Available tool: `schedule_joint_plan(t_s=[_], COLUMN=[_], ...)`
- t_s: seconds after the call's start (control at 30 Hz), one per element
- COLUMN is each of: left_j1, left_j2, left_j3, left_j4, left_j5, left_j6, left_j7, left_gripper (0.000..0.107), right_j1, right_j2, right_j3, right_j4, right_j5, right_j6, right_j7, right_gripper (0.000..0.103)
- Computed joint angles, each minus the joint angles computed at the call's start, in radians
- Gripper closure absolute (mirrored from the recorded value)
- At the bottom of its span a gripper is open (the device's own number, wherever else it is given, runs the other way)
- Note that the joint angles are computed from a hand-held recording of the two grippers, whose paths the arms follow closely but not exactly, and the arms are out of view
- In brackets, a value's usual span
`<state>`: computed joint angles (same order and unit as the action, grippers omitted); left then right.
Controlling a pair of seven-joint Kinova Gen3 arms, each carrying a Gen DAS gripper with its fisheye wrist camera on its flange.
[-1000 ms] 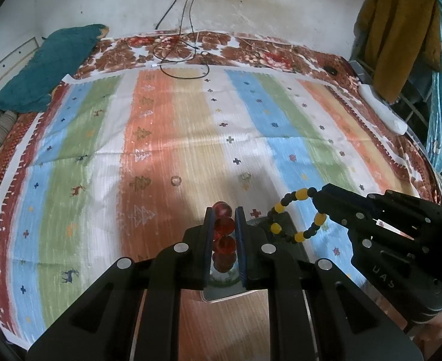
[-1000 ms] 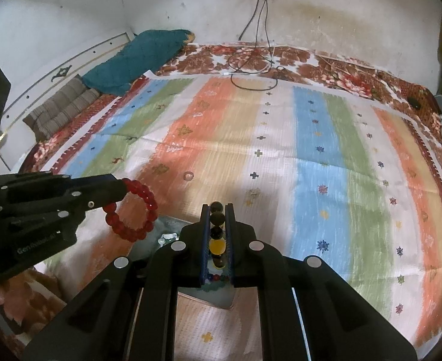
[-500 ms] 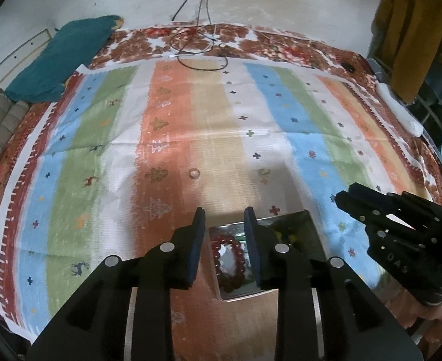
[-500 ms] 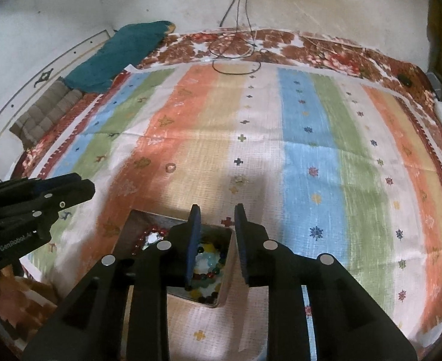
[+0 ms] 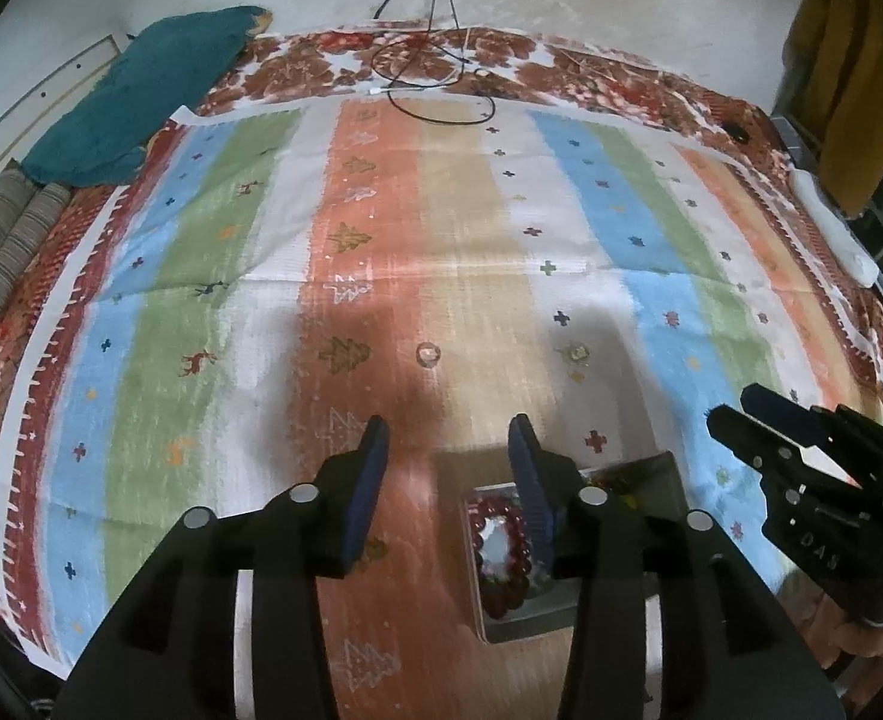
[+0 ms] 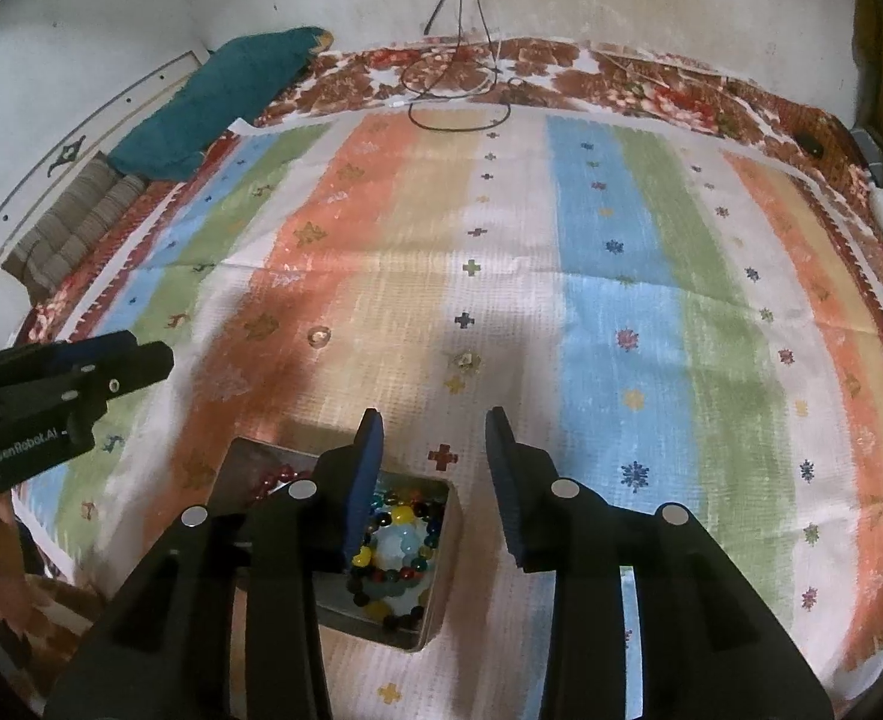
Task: Organize jewelry
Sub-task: 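Move both tools toward the small brown ring and gold earrings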
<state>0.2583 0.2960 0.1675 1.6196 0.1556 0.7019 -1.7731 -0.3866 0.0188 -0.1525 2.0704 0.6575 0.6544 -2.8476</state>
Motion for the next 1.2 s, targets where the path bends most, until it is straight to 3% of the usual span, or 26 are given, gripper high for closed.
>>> schedule_joint_plan(t_s=[0.3,0.77,1.2], left_j1=[0.033,0.098,0.114], left_j2=[0.048,0.17,0.244], left_j3=[-0.014,-0.05,-0.052], left_j4=[-0.062,-0.205,-0.293], left_j5=[-0.055,-0.166,-0.194], left_j6=[0.037,0.114,0.162], left_j7=[0.045,0.145,0.157], left_gripper=[0.058,0.055,0.055], right_j1=[0.008,0.021,0.043], right_j2=[0.032,0.104,0.179], right_j3=[0.021,0.073,0.123], right_j4=[-0.024,-0.074,-0.125], right_j5=[-0.011,-0.074,-0.162], right_j6=[-0.002,-0.012,-0.038], right_j7=[0.039,0.15,0.276], right_gripper=[0.055,0.054,0.053])
